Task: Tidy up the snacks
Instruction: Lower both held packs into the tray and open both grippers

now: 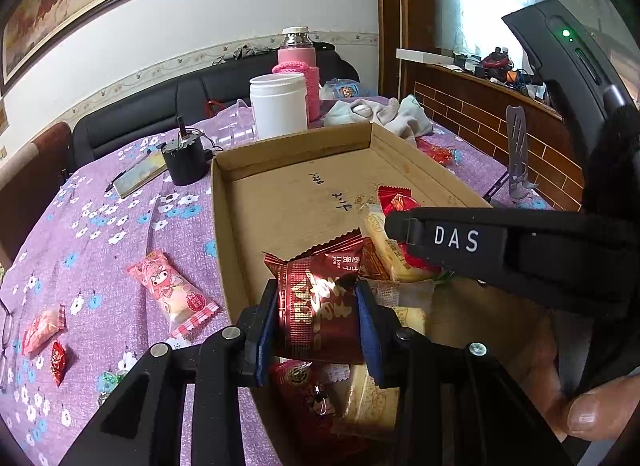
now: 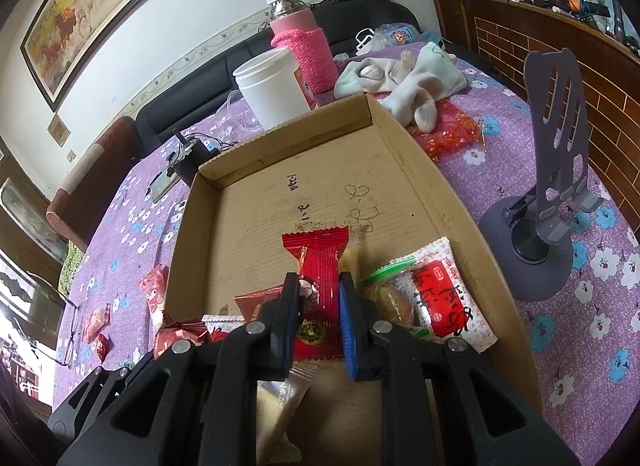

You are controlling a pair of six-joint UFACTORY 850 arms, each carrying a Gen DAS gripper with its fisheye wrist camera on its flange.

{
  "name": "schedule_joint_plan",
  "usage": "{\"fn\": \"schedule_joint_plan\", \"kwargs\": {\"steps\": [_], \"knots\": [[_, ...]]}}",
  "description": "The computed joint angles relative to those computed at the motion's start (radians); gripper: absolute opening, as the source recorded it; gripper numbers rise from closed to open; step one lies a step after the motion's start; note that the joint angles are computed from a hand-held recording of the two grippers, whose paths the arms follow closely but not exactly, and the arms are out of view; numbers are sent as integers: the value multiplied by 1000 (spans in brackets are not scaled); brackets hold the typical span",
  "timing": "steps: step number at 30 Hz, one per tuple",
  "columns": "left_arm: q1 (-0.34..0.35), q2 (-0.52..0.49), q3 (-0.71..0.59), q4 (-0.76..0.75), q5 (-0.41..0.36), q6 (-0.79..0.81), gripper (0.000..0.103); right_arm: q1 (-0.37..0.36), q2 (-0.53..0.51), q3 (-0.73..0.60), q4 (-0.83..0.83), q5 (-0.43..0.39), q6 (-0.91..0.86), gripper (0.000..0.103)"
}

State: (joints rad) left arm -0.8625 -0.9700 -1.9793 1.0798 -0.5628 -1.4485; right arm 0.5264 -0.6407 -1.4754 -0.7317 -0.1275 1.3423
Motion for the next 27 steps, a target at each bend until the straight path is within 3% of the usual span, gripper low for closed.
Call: {"fn": "schedule_joint_plan", "kwargs": {"steps": [14, 20, 27], "knots": [[0, 0, -1, -7, 6, 5, 38, 2, 11, 7, -107, 3, 103, 18], [1, 12, 19, 27, 12, -33, 54, 2, 19, 17, -189, 12, 190, 19], [1, 20, 30, 48, 14, -54, 54, 5, 32, 33, -375, 18, 376, 21]]}}
